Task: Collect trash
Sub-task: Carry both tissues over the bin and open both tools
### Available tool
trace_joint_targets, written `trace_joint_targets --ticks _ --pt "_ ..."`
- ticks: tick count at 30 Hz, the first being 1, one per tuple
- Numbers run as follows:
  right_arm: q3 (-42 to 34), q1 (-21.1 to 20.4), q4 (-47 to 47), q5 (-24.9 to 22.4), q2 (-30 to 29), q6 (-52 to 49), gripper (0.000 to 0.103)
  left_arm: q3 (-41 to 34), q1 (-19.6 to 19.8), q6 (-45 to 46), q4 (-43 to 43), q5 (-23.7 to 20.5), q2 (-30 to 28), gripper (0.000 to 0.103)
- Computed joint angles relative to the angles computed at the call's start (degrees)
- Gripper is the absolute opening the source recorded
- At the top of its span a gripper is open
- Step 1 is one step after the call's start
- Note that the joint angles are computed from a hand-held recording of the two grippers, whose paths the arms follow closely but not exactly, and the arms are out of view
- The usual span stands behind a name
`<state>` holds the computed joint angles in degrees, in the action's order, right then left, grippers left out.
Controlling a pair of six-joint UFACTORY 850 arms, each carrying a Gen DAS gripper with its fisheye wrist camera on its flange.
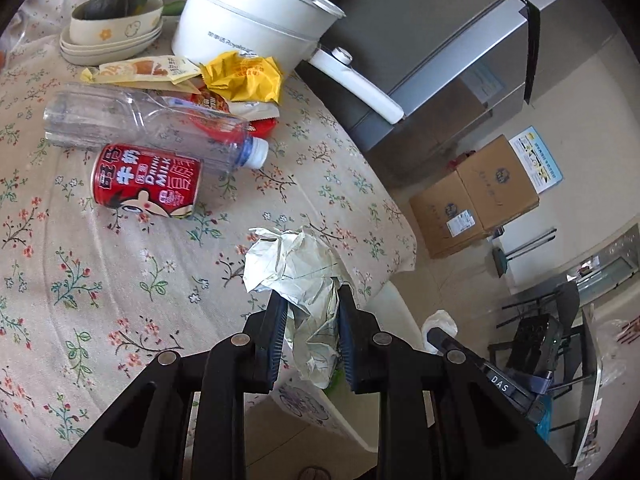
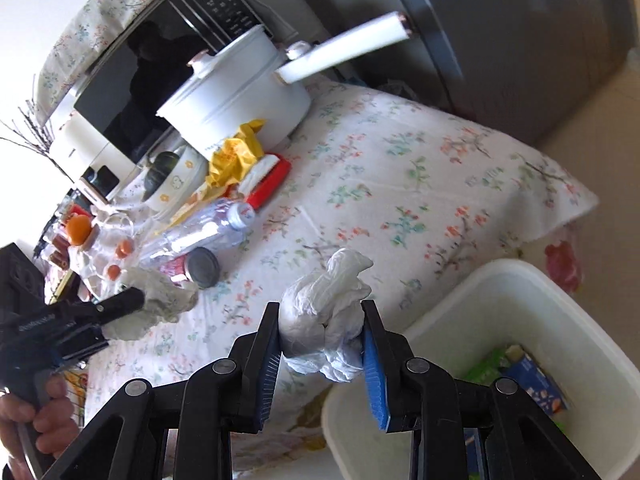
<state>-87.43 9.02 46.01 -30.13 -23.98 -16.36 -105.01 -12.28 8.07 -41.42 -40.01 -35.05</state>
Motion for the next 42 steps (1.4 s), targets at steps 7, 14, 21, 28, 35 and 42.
trace_joint_targets --ticks 7,14,21,28,35,42 --pt "4.6 -1.2 -9.6 2.9 4.8 6.5 0.034 -2.0 -3.7 5.8 -0.6 -2.7 -2.0 0.026" --pt "4.5 -2.2 -24.5 -2.3 2.8 19.3 0.035 -5.3 -8.0 6.3 3.9 -6.7 -5.6 0.026" --pt "3.1 -1.5 -33.7 -6.3 1.4 22.6 0.037 -9.6 -10.9 5.0 7.4 -8.3 -10.0 0.026" --pt "2.8 -2.0 -35.4 -9.4 0.4 24.0 0.037 -15.9 -13.7 0.4 16.0 -9.8 -15.3 0.03" --pt "2.8 -1.8 -35.5 -9.6 0.4 23.3 0.04 -23.8 -13.5 -7.3 21.8 -13.7 -20.8 0.044" --pt "2.2 -2.1 -36.5 -10.9 -0.2 25.0 0.043 -22.5 -12.7 -7.4 20.4 -12.3 -19.5 0.048"
